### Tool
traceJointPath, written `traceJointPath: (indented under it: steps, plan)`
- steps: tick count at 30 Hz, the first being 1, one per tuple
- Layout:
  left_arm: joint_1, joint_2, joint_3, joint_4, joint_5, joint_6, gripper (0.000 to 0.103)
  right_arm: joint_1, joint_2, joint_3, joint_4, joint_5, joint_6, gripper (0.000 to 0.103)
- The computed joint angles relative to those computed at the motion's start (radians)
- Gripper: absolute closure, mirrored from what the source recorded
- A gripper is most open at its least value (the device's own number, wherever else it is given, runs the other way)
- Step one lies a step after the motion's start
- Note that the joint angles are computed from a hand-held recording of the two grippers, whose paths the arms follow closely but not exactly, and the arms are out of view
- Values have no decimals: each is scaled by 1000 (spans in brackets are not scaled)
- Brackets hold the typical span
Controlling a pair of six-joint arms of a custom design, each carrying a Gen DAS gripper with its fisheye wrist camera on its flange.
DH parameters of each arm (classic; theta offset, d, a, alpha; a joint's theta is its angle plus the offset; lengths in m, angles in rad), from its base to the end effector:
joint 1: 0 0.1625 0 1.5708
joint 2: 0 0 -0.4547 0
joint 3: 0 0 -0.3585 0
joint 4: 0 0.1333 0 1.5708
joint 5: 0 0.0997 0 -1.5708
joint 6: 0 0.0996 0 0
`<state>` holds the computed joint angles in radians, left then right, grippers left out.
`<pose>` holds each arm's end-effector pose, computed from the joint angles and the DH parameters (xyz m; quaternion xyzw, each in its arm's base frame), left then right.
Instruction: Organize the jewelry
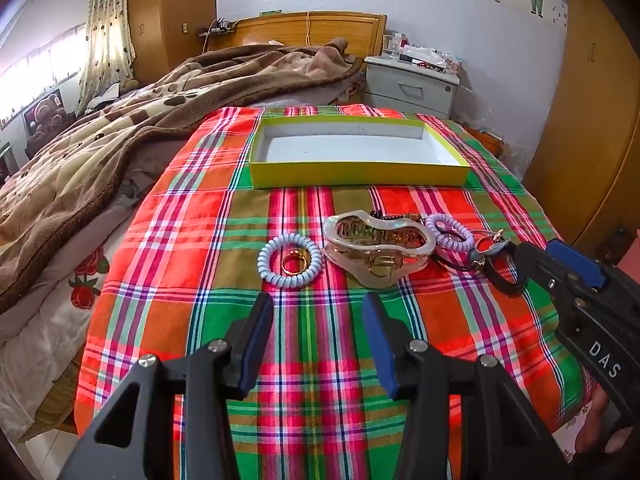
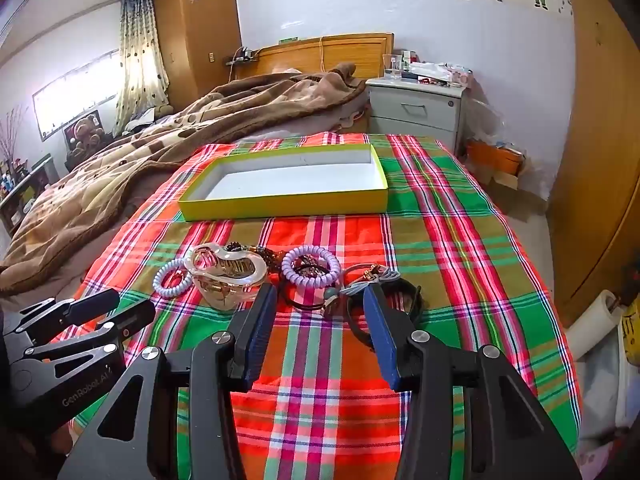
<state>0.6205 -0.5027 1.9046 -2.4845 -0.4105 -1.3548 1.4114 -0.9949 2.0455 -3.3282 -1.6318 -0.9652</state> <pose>-0.2991 -0.4898 -0.0537 -0.0333 0.8217 -0.4039 0.4007 0.0357 -0.5792 0.2219 0.3580 -0.8668 0.2774 0.2086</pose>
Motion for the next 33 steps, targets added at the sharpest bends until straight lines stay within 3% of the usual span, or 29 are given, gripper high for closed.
traceJointPath:
  steps: [33]
  plan:
    - [0, 0, -6, 15, 2, 0, 55, -2, -10, -1, 18, 4, 10, 57]
